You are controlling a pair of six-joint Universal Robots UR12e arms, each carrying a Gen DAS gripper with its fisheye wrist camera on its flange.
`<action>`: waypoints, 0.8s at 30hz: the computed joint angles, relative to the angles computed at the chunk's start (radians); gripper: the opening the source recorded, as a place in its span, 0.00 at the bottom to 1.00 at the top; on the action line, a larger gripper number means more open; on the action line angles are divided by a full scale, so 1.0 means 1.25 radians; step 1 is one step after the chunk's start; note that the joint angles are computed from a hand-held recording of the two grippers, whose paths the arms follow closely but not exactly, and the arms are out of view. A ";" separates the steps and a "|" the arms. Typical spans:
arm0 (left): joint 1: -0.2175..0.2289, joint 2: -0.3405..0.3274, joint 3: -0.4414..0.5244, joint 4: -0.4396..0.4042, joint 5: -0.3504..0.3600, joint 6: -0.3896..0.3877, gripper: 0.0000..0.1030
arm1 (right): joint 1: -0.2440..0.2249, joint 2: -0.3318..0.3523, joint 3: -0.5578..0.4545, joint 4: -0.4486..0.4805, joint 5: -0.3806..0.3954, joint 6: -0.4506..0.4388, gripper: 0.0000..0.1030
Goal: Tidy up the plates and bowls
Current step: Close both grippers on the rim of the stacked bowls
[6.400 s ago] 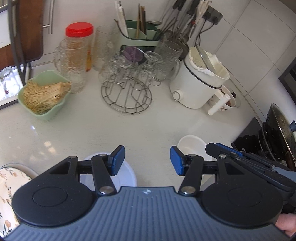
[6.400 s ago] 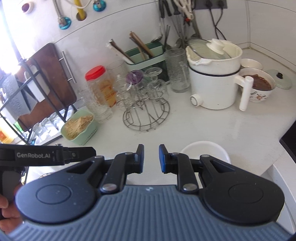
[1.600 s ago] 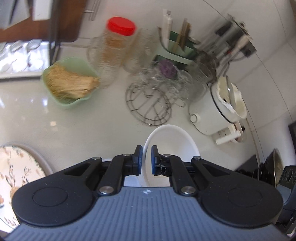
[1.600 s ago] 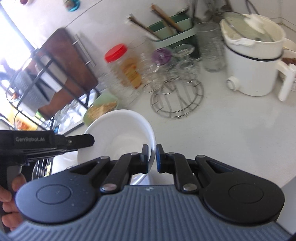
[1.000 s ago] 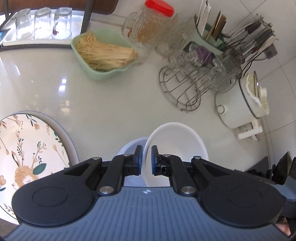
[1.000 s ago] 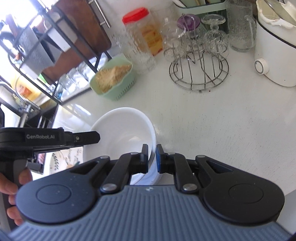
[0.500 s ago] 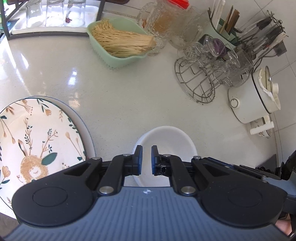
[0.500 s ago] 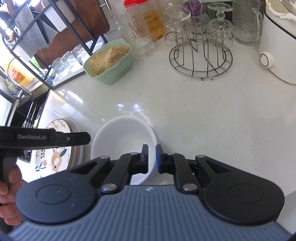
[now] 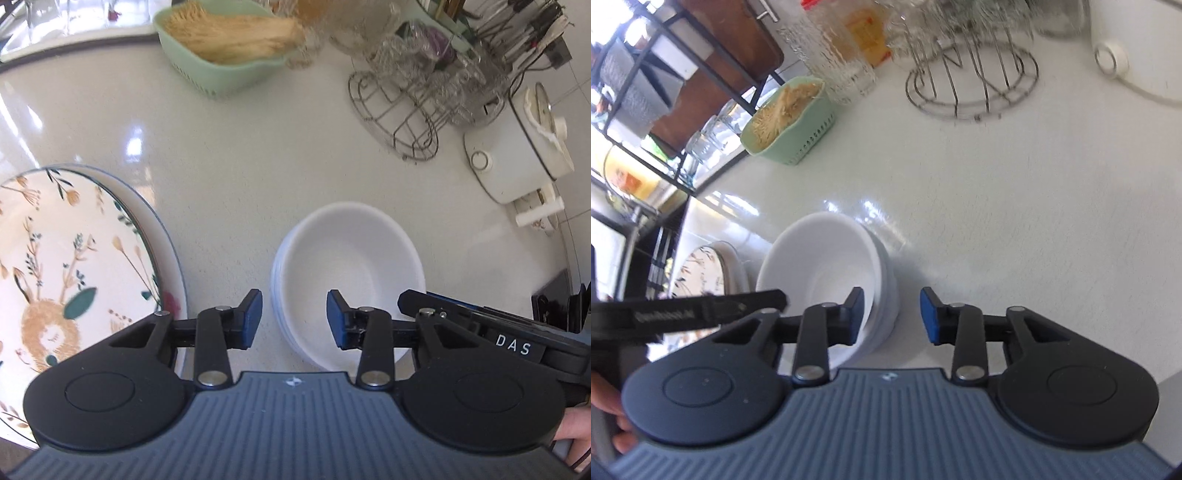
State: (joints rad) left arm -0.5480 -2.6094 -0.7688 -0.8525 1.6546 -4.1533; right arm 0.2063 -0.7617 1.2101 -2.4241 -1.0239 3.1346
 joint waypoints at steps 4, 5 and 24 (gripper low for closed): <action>-0.001 -0.015 0.025 -0.028 -0.012 0.014 0.36 | 0.004 -0.001 0.011 0.003 0.004 0.016 0.31; -0.001 -0.018 0.028 -0.031 -0.017 0.016 0.35 | 0.005 -0.001 0.012 0.004 0.002 0.019 0.31; -0.004 0.010 -0.038 0.062 0.009 -0.015 0.23 | 0.026 -0.015 0.044 -0.044 -0.050 0.038 0.26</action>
